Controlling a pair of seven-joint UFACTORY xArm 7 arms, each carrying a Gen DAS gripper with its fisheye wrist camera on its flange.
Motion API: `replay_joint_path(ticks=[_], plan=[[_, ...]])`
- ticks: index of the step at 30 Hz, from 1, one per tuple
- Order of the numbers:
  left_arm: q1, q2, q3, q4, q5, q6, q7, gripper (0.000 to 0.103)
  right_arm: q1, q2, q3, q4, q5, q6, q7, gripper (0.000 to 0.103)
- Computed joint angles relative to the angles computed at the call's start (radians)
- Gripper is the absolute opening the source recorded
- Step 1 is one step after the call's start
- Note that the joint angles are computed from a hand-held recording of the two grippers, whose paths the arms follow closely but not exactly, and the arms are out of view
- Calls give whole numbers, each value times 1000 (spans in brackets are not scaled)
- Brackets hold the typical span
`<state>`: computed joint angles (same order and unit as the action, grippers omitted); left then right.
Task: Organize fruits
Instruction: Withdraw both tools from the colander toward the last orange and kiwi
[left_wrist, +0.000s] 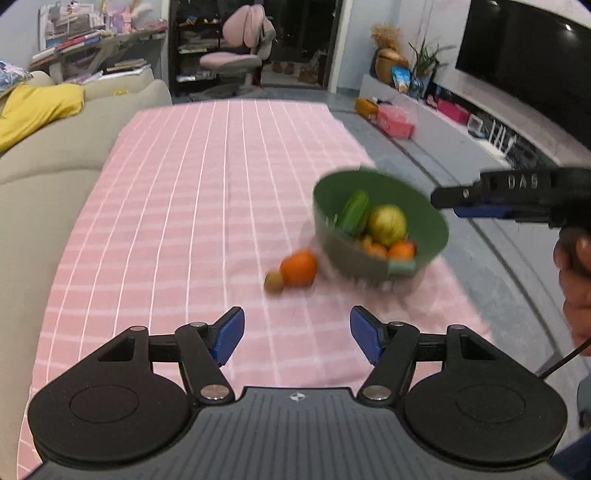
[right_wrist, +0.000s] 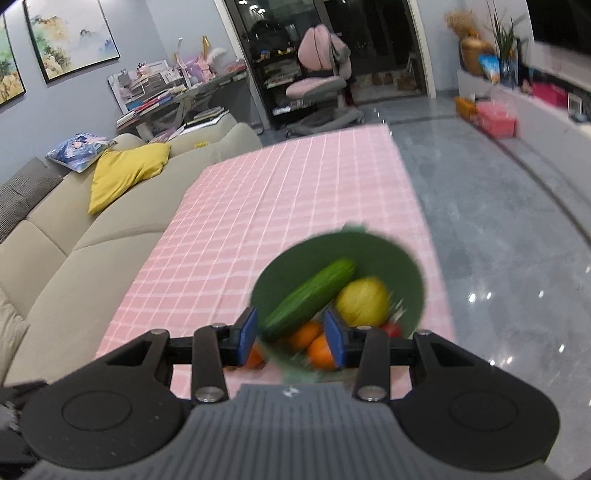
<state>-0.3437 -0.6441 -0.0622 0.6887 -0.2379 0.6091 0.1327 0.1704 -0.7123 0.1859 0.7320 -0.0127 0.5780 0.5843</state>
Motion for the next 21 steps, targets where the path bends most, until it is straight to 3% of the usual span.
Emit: replay_joint_path(ticks=[6, 10, 15, 21], plan=[[14, -33, 30, -92, 14, -4, 59, 76, -38, 21, 180, -33, -69, -2, 217, 38], [30, 6, 26, -110, 42, -72, 82, 75, -32, 88, 233, -19, -127, -17, 335, 38], [-43, 99, 101, -84, 1, -145, 269, 72, -38, 189, 253, 22, -227, -53, 440, 38], [-128, 253, 195, 11, -122, -193, 626, 64, -28, 303, 237, 71, -329, -81, 532, 38]])
